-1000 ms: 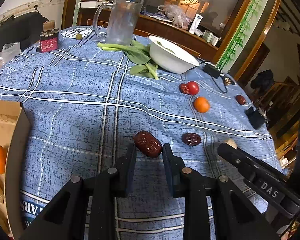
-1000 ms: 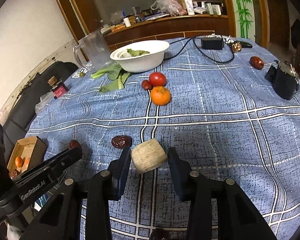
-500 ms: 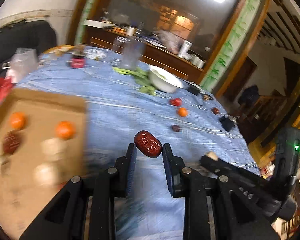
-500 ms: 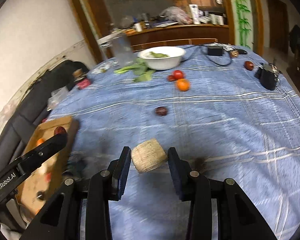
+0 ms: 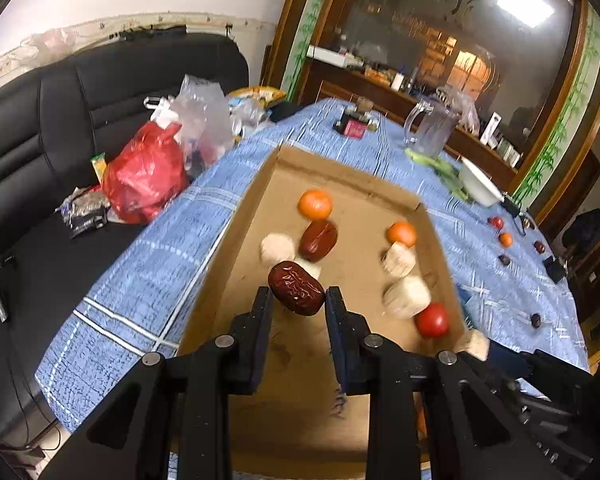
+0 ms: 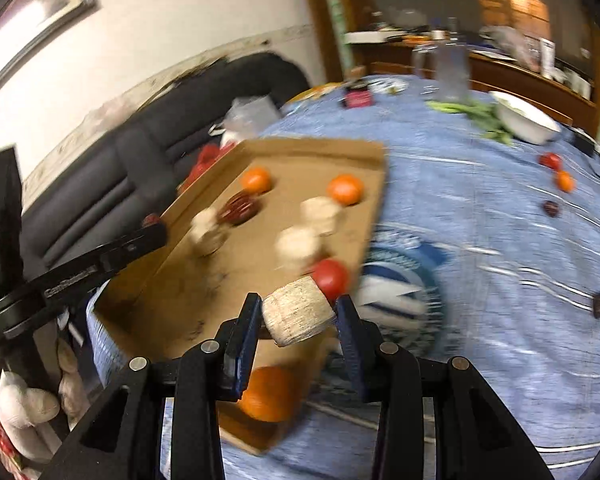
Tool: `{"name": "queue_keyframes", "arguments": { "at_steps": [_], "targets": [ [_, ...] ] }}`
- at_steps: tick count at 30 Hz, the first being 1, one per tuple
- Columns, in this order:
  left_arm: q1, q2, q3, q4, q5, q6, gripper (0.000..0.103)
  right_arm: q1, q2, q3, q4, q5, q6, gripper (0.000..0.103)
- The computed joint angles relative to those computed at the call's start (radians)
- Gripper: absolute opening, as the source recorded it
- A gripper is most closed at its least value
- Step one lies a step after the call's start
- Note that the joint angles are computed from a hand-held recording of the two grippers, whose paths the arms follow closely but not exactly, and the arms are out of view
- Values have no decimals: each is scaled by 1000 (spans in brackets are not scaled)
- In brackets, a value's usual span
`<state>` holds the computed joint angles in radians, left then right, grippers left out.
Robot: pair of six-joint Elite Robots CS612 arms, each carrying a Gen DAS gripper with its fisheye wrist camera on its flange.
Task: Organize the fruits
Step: 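Carry the cake and red date into the box and open both tools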
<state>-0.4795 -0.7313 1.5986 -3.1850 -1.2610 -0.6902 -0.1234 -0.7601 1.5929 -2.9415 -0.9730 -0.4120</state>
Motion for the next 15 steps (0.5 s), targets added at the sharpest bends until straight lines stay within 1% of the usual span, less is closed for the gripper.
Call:
{"name": "queue_keyframes", "arguments": {
  "at_steps": [4, 8, 9, 12, 13, 15],
  "targets": [
    [-3, 6, -10, 38, 16, 11, 26, 19, 8, -8, 33, 2, -40, 42],
    [1, 15, -24, 71, 16, 8, 26, 31, 12, -10, 62, 19, -104, 42],
    [1, 15, -26, 77, 25, 8, 26, 36, 12, -6, 44, 11, -109, 42],
    [6, 15, -24, 80, 16, -7, 27, 46, 15, 1, 0, -9, -124, 43],
    [6, 14, -22, 77, 18, -9, 29, 48, 17, 2, -11, -12, -126, 43],
    [5, 11, -19, 73, 22, -16, 42, 50, 19, 5, -33, -18, -126, 43]
  ]
}}
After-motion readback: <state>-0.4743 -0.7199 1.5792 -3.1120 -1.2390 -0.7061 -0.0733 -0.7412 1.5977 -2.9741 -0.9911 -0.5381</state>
